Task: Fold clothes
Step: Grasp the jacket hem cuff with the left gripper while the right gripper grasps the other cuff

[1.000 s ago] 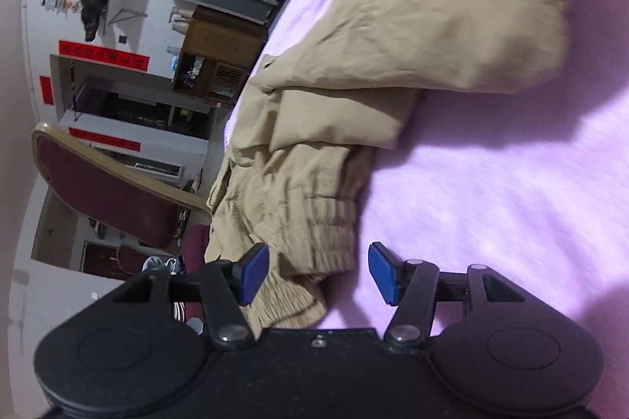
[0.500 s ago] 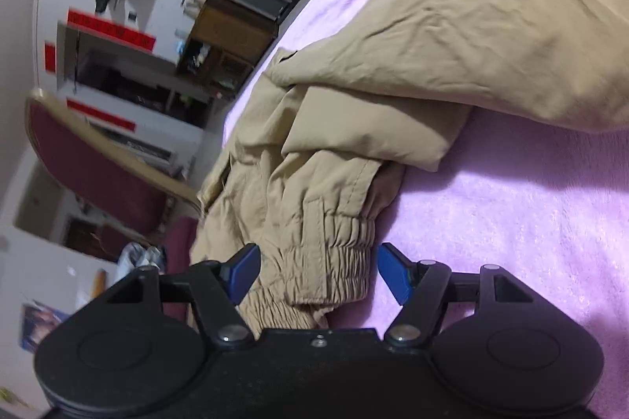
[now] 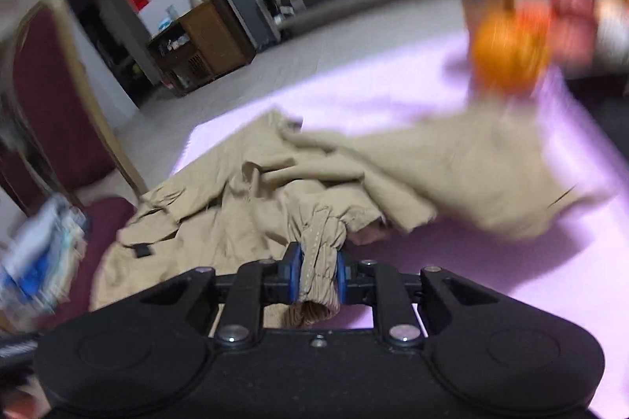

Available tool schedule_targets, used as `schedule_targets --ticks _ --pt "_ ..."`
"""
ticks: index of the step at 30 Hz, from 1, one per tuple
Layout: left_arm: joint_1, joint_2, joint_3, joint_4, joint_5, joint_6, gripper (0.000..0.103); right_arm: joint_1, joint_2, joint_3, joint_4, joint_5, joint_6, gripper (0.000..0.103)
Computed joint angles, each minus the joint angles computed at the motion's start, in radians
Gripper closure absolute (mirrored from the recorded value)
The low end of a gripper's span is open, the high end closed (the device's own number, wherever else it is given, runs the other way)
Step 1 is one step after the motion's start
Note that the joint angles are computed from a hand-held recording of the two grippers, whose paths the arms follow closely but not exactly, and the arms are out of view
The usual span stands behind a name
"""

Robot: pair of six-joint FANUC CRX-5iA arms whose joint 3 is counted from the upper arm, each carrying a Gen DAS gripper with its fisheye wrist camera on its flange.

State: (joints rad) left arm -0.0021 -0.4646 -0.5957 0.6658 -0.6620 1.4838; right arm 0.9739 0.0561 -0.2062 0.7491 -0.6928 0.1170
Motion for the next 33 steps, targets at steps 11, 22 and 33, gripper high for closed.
schedule_targets --ticks 11,22,33 --pt "-0.001 -0.002 -0.010 -0.215 -0.097 0.343 0.098 0.082 -0.068 0.042 -0.299 -0.145 0.349 0.023" --pt "-0.065 0.012 0.075 -0.477 -0.140 0.554 0.097 -0.068 -0.205 -0.248 -0.662 0.264 0.184 0.060" --pt "-0.151 0.094 0.194 -0.710 -0.261 0.699 0.095 0.080 -0.070 -0.219 -0.159 0.101 0.049 0.049"
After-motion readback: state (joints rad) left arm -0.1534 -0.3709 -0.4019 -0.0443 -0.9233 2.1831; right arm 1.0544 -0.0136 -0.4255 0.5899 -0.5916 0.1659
